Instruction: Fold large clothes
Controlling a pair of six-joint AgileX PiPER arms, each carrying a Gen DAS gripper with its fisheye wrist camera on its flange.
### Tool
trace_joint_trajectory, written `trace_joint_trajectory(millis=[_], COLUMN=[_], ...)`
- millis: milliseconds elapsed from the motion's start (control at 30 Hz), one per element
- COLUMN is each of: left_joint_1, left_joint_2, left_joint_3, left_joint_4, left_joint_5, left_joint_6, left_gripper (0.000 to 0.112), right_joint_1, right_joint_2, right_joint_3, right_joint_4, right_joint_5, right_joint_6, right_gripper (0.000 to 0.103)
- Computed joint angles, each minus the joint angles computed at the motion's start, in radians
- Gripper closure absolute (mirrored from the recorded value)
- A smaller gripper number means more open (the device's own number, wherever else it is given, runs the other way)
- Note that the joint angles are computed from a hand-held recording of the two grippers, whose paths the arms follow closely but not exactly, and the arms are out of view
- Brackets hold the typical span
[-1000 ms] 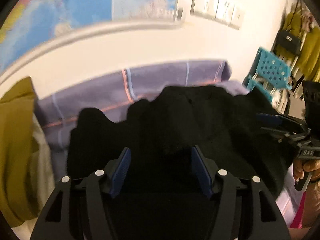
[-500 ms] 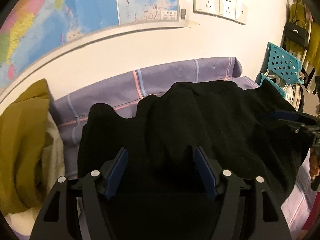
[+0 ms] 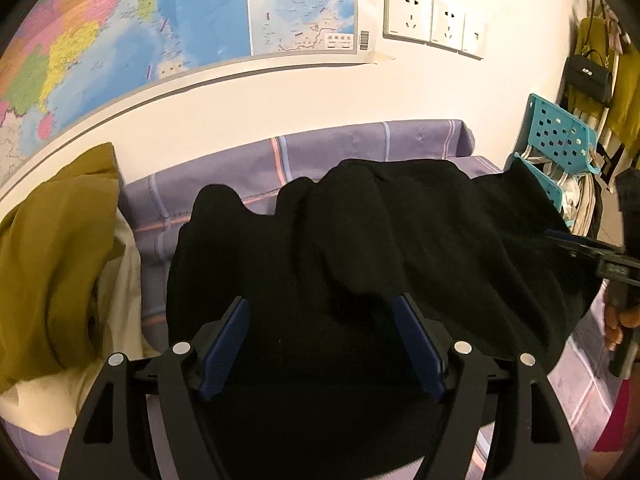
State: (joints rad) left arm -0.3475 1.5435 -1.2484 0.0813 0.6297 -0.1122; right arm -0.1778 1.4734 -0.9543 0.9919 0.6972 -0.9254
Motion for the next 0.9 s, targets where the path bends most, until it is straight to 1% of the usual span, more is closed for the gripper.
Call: trace_joint_trajectory(millis=[67,133,233,300,333,367,433,567,633,733,800,833,867,900], left_joint_1=[0.004,0.019,0.054,0.088,0.102,0.11,0.146,0.236,0.252,0.241,0.225,0.217,0.205,0.2], left_joint_2=[-0.024,-0.046,-0.089,-0.122,-0.137,-0.151,-0.184,-0.245,-0.26,-0.251,-0.231,-0.222,-0.21,-0.21], left_joint_3=[0.022,0.046,0.097,0.132,0.149,0.163,0.197,0.263,0.281,0.29,0.292,0.293,0.291,0.296], left_joint_4=[-0.005,-0.029,-0.053,-0.118,-0.135,-0.133,-0.185,-0.353,-0.377,-0.358,-0.331,-0.316,-0.297,-0.291], left_joint_5=[-0.005,-0.01,-0.022,-0.028,-0.031,-0.034,-0.041,-0.041,-0.043,-0.047,-0.048,-0.053,-0.059,-0.064], left_joint_6=[0.003,0.014,0.027,0.086,0.107,0.109,0.168,0.334,0.366,0.354,0.319,0.302,0.28,0.271], left_gripper=[0.038,0.038,0.038,0.038,0.038,0.038,0.038,0.035,0.033,0.033,0.033,0.033,0.033,0.033], right_joint_1=[0.01,0.012,-0.006,-0.044,-0.074,-0.09,-0.154,-0.284,-0.331,-0.417,-0.421,-0.406,-0.394,-0.371], right_joint_2=[0.011,0.014,-0.003,-0.039,-0.065,-0.078,-0.131,-0.242,-0.287,-0.295,-0.292,-0.29,-0.288,-0.282], right_joint_3=[0.002,0.007,0.008,0.027,0.048,0.056,0.098,0.196,0.24,0.293,0.32,0.337,0.349,0.359], right_joint_4=[0.005,0.011,0.008,0.041,0.071,0.079,0.1,0.12,0.091,0.086,0.076,0.077,0.079,0.082], right_joint_5=[-0.028,-0.037,-0.013,0.034,0.067,0.077,0.133,0.181,0.158,0.19,0.179,0.16,0.146,0.118], right_joint_6=[-0.013,-0.012,0.0,-0.036,-0.075,-0.087,-0.13,-0.217,-0.217,-0.262,-0.289,-0.305,-0.314,-0.327], right_gripper=[0.038,0.038,0.038,0.036,0.036,0.034,0.034,0.034,0.033,0.033,0.034,0.036,0.041,0.043])
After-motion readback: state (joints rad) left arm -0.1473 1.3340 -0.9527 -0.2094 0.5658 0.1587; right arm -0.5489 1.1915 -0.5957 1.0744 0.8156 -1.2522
